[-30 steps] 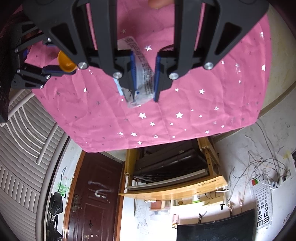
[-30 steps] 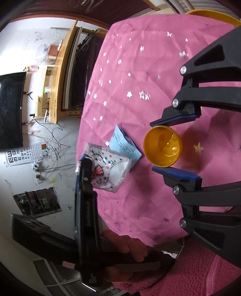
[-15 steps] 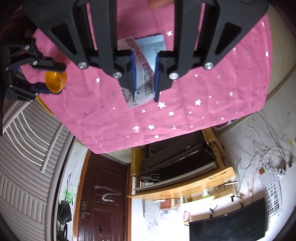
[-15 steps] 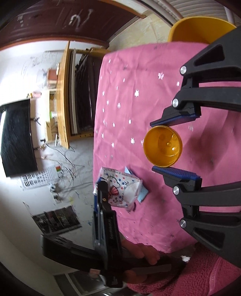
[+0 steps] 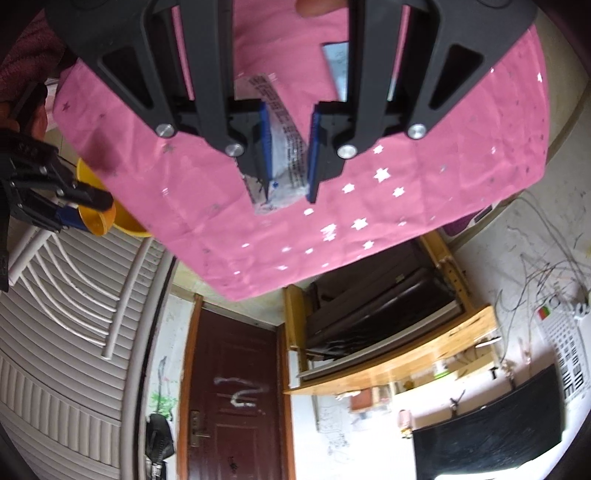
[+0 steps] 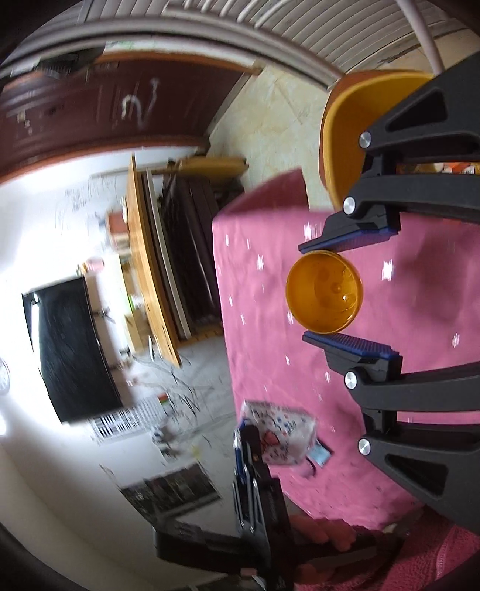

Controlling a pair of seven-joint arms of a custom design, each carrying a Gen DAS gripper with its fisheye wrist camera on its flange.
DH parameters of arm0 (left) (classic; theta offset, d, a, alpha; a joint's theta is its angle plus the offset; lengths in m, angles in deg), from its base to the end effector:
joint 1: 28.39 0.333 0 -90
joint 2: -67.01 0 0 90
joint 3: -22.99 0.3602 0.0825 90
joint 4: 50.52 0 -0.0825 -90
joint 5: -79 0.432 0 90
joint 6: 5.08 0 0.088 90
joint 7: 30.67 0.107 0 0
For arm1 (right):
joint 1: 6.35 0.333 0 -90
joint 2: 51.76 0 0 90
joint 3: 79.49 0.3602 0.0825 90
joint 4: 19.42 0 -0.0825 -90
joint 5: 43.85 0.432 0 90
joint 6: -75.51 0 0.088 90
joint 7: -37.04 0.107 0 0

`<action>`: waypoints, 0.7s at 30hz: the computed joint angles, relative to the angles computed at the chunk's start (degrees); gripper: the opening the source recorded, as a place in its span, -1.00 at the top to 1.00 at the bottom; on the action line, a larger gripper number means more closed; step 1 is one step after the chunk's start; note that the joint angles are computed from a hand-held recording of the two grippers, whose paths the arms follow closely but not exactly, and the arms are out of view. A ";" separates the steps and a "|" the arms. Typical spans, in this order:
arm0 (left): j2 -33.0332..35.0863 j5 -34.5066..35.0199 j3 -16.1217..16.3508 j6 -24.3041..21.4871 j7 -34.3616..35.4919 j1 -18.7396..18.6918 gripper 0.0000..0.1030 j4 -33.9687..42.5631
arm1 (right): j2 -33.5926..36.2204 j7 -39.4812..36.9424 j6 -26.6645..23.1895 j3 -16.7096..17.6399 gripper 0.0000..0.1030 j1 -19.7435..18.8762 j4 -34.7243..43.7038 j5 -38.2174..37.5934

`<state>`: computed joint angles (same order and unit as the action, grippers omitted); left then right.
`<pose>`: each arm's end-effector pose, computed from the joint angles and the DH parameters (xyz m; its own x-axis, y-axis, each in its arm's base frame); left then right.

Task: Collect trash
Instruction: 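Carry the bag and the yellow lid over the yellow bin with both tools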

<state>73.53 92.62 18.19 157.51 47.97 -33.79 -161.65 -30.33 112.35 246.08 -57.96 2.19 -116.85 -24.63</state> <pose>0.6684 -0.1303 0.5396 -0.1468 -0.9873 -0.0606 -0.6881 0.1459 -0.7108 0.6886 0.3228 0.5148 0.4671 -0.8552 -0.2248 -0.6090 -0.1268 -0.7830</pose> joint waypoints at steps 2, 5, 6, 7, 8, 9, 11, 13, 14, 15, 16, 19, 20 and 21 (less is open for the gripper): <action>0.95 -0.45 -0.52 -0.52 0.97 -0.37 0.71 1.45 | -0.49 2.37 1.01 -2.32 0.30 1.03 -0.83 -1.15; 2.58 -3.03 -1.49 -1.85 3.78 -0.94 0.71 3.93 | -0.95 5.96 2.57 -4.73 0.30 1.64 -1.95 -3.35; 3.04 -3.80 -1.71 -2.21 4.64 -1.18 0.71 4.63 | -1.07 7.17 3.22 -5.10 0.30 1.34 -2.38 -3.68; 3.74 -4.82 -2.13 -2.64 5.92 -1.43 0.71 5.71 | -1.10 8.34 3.63 -5.44 0.30 1.23 -2.73 -4.28; 4.38 -5.34 -2.24 -2.82 6.68 -1.80 0.71 6.60 | -1.14 9.84 3.71 -6.37 0.30 1.53 -2.98 -5.41; 4.80 -5.76 -2.26 -3.05 7.14 -2.20 0.71 7.27 | -1.15 11.67 3.74 -7.66 0.30 2.19 -3.20 -6.84; 6.37 -7.95 -2.92 -4.05 9.28 -2.63 0.71 9.62 | -1.04 14.75 3.80 -8.70 0.30 2.08 -3.59 -8.44; 8.00 -9.57 -3.38 -5.09 11.00 -3.26 0.71 12.08 | -0.83 17.16 3.85 -9.24 0.30 1.86 -3.81 -9.86; 8.68 -9.82 -3.31 -5.25 11.37 -3.77 0.71 12.96 | -0.65 18.21 3.73 -9.39 0.30 1.67 -3.82 -10.46; 9.32 -9.67 -3.06 -5.28 11.36 -4.41 0.71 13.80 | -0.43 19.26 3.56 -9.53 0.30 1.51 -3.79 -11.00; 10.31 -9.51 -2.92 -5.57 11.41 -5.07 0.71 15.14 | -0.29 20.15 3.38 -9.69 0.30 1.36 -3.81 -11.59; 12.76 -10.93 -3.34 -7.07 12.77 -5.96 0.71 18.56 | -0.01 23.80 2.20 -11.47 0.29 2.13 -3.80 -13.97; 13.41 -11.13 -3.25 -7.41 12.85 -6.37 0.71 19.46 | -0.05 24.71 1.95 -11.81 0.27 2.25 -3.98 -14.63; 14.30 -11.41 -3.26 -7.99 12.96 -6.75 0.71 20.70 | -0.04 25.45 1.69 -12.08 0.24 2.29 -4.05 -15.26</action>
<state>87.83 81.20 14.93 149.52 60.92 -40.55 -140.96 -30.38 137.80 247.77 -70.04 4.47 -120.90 -39.88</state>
